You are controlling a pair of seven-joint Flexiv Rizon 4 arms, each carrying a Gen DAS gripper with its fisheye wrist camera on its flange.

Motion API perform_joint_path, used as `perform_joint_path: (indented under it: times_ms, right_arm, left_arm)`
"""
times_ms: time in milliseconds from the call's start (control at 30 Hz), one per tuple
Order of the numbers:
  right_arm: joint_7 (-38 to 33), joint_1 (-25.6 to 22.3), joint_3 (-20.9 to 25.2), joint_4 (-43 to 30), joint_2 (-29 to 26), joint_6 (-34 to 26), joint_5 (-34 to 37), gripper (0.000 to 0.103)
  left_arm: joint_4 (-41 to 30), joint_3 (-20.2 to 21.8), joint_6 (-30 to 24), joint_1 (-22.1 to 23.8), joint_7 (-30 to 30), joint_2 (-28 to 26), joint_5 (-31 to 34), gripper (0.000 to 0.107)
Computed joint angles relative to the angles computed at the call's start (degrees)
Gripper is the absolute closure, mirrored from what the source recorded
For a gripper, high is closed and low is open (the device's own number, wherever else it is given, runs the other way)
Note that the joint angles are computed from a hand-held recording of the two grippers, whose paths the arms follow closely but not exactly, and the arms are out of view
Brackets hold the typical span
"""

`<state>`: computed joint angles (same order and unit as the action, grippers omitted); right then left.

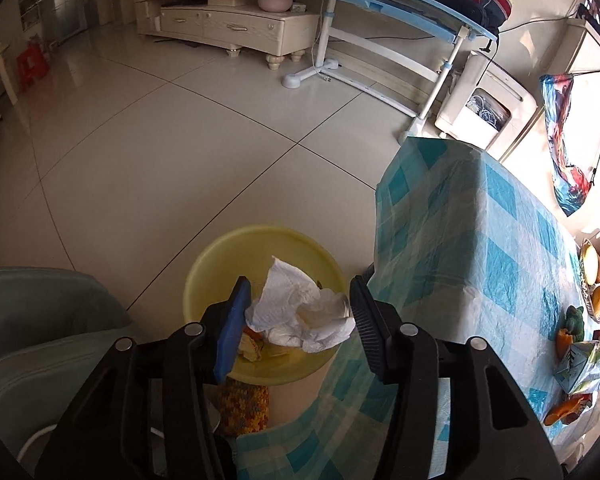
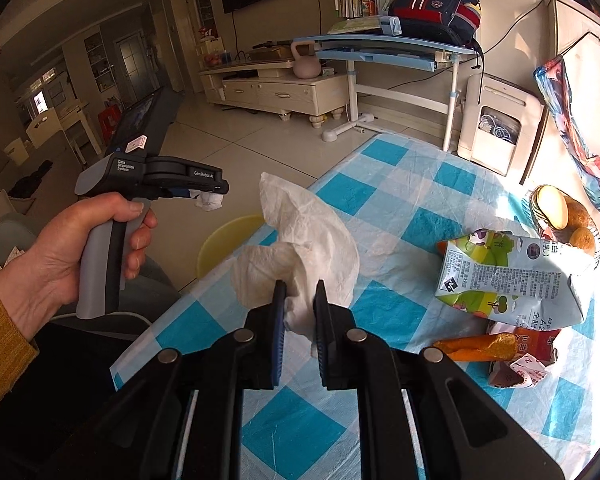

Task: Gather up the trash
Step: 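Carry both tissues to the yellow bucket and open the left gripper over it, then lower the white tissue into the bucket and open the right gripper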

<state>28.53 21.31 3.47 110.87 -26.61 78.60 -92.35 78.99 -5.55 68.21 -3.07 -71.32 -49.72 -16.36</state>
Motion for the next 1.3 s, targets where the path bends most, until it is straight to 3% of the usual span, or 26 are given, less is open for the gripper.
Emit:
perform_joint_path:
  times_ms: [133,300,633,800,1033,1200,1300]
  right_arm:
    - [0.44,0.64,-0.23,-2.90,-2.47,0.99,-0.28,0.089]
    - [1.50,1.78,-1.10,-6.24,-5.34,1.89,0.16,0.089]
    - [-1.96,5.11,-4.09,-13.15,-10.62,4.03,6.94,0.089]
    - [-10.48,6.66,-4.27,-18.37,-15.41,4.60,17.53,0.089]
    - [-26.75,6.69,0.64,-27.44,-22.32,-0.19,33.06,0.089]
    - [-34.72,7.20,2.56,-34.06,-26.20,-4.59,40.49,0.089]
    - [-38.56,7.41,3.48,-37.77,-28.31,-7.28,44.65,0.081]
  left_arm:
    - [1.03,-0.53,3.67,0.52,-0.66,0.55,-0.71,0.038]
    - [1.62,-0.66,5.31,1.15,-2.35,1.40,-1.45,0.037]
    - [12.53,-13.99,26.11,10.74,-0.13,7.98,-5.38,0.022]
    - [14.34,-16.93,32.97,14.38,-4.56,9.10,-3.19,0.017]
    - [15.06,-19.90,31.80,18.70,-9.74,9.89,0.31,0.017]
    - [15.37,-19.72,33.02,18.52,-10.41,10.20,3.32,0.017]
    - [15.07,-17.76,33.91,16.97,-11.00,10.48,4.49,0.017]
